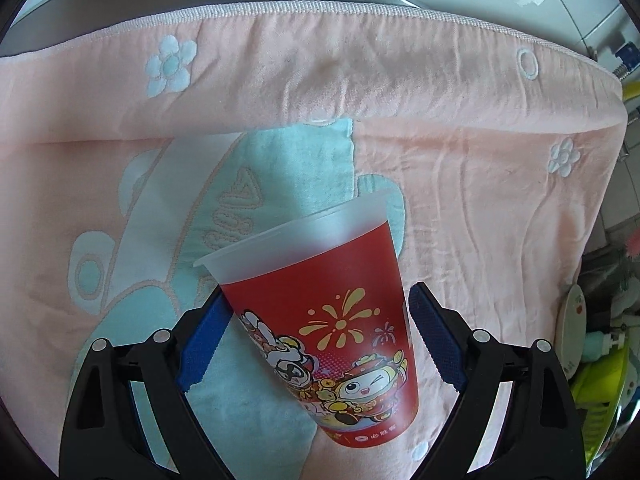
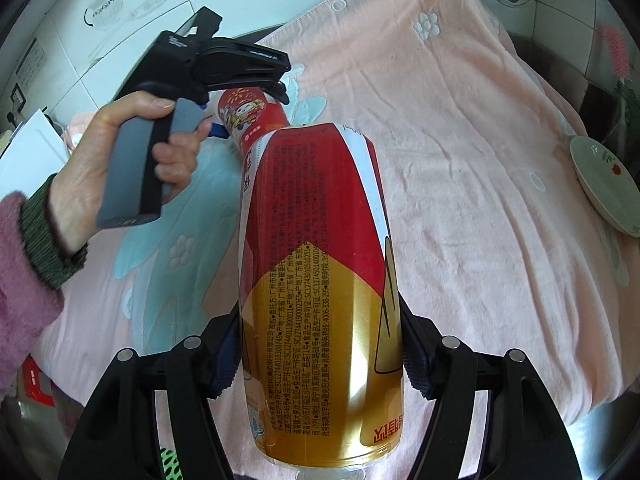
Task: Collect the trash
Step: 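Grasp the red printed paper cup with the left tool and lift it, then carry the juice bottle and red cup over the wastebasket and open both tools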
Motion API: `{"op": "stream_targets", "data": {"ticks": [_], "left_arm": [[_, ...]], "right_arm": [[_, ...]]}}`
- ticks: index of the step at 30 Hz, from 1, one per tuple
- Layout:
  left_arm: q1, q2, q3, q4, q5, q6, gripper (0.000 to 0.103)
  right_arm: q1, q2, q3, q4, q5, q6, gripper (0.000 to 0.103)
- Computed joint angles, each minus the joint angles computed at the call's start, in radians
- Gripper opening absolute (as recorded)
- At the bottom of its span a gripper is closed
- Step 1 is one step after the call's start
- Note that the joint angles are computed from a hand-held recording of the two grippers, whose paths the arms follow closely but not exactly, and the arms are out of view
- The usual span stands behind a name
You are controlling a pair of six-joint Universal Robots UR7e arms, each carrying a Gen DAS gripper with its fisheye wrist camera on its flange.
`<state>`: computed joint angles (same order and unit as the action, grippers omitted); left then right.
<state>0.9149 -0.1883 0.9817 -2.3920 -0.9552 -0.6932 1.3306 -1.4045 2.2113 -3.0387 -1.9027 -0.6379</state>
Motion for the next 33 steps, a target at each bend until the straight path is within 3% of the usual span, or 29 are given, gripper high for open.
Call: {"op": "stream_targets", "data": {"ticks": [7, 13, 23, 33], "left_arm": [[0.008, 0.008, 0.0, -0.025, -0.007, -0.009, 0.08], [-0.008, -0.044, 0.111, -0.112, -0.015, 0.025, 0.077], [-0.047, -0.206, 0.397, -0.29, -0.053, 0.046, 0.076], [-0.143, -0.386, 0.724, -0.451, -0.024, -0.008, 0.075]], "right_arm": [[-0.01, -0.025, 0.038, -0.017, -0.001, -0.009, 0.064], [-0.021, -0.063, 0.066, -0.015, 0.033, -0.009, 0.064], [-0.033, -0.127, 0.13, -0.007, 0.079, -0.06, 0.064], [-0.062, -0.265, 0.274, 0.024, 0.149, -0.138, 0.064]]}}
